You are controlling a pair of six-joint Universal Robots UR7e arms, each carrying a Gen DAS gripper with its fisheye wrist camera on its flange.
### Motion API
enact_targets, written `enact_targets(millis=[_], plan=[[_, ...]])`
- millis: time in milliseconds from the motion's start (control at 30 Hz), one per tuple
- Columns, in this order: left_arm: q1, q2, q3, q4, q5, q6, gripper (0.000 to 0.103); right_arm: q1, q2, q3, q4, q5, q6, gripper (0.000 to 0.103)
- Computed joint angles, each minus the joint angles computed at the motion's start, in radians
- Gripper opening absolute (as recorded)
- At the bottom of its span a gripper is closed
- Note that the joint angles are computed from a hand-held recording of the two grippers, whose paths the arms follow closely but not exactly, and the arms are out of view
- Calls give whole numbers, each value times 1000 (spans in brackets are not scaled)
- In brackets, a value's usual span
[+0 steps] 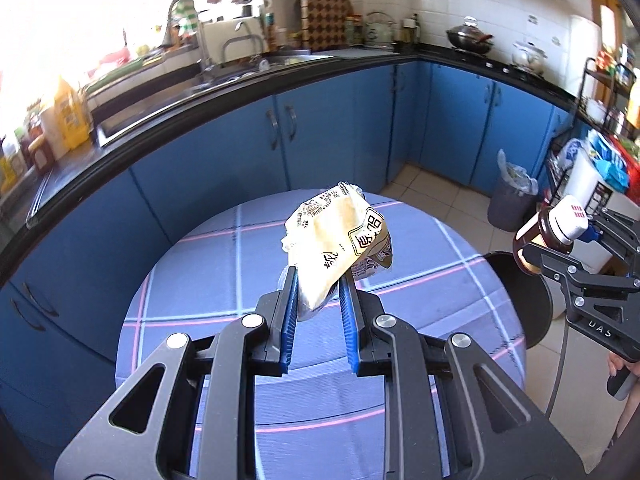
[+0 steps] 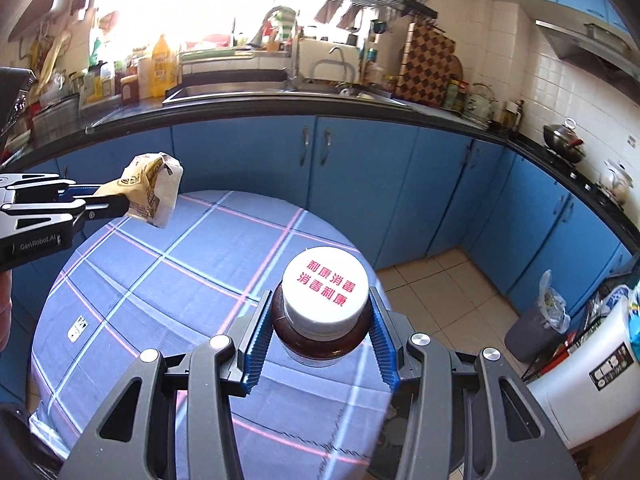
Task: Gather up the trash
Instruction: 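Lift and carry the bread wrapper and brown jar over to the black bin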
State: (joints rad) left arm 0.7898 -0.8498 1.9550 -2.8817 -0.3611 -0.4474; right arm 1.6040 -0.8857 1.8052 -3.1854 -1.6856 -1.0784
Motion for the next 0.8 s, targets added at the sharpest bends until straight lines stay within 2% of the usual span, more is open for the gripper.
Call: enact_targets(millis=[200, 433, 800], plan=[[-26, 71, -73, -15, -1, 72, 21, -32, -45, 15, -8, 35, 10, 44], [-41, 170, -196, -19, -37, 164, 21, -73, -74, 1, 0, 62, 36, 44], [-38, 315, -393, 8, -95, 274, 21, -122, -74, -52, 9, 77, 61, 44]])
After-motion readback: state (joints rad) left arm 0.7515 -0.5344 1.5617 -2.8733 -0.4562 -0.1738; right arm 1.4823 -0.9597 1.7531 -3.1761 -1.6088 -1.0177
